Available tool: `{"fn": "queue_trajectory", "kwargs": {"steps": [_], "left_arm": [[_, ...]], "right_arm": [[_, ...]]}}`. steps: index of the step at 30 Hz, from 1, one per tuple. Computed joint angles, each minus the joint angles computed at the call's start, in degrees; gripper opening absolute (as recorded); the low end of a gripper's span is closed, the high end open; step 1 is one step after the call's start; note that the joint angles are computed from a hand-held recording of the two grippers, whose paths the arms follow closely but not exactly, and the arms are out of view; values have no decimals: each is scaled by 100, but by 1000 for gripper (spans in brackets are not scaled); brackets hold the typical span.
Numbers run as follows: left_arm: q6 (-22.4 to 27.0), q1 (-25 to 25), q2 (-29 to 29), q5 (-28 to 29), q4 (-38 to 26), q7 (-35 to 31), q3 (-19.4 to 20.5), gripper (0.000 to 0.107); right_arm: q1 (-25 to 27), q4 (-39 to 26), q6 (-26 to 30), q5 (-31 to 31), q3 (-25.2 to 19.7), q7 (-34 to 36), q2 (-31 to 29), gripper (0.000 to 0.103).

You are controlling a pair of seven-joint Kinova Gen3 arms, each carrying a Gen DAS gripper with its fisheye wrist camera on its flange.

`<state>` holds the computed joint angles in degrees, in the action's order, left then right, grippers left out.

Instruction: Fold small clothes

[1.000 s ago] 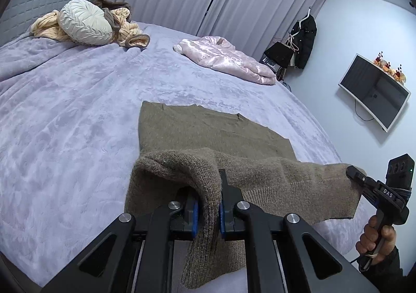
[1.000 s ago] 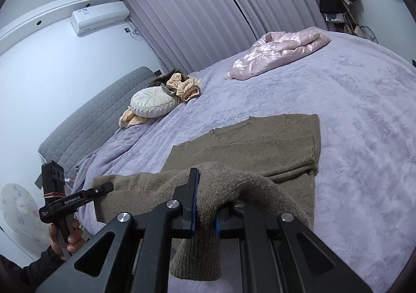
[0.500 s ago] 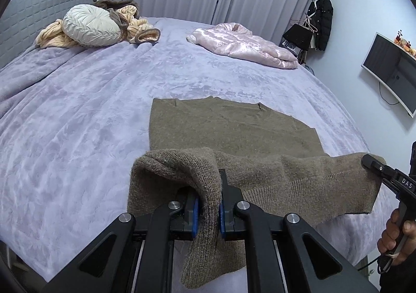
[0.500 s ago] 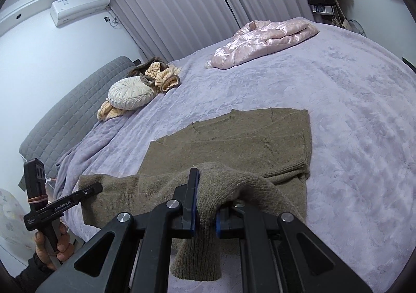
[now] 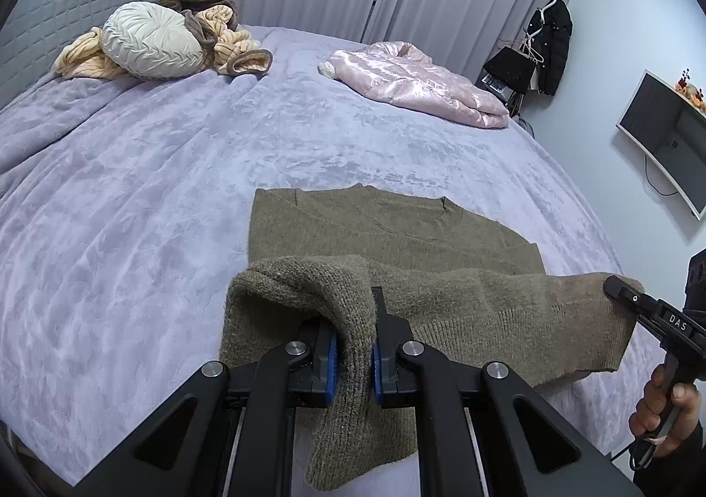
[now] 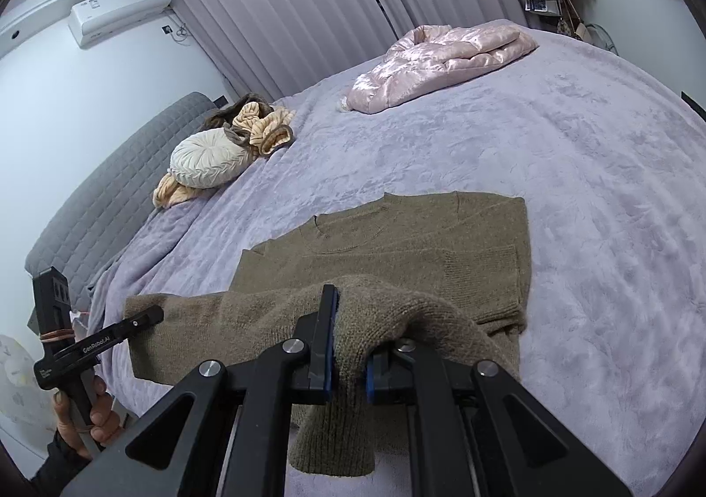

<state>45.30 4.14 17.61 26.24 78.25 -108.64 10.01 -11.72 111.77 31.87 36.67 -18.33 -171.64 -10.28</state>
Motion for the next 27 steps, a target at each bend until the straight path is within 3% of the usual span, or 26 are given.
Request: {"fn": "queue_trajectory", "kwargs": {"steps": [20,27], "left_arm": [[699,357,963,-687,-1538,735,-65,13],[935,542,1372,-926,-2138,911,-46,13]], "right_arm": [[-227,-943,239,-917,874,1368,726,11],[-198,-943,71,-1071,1106,1362,915,11]]}}
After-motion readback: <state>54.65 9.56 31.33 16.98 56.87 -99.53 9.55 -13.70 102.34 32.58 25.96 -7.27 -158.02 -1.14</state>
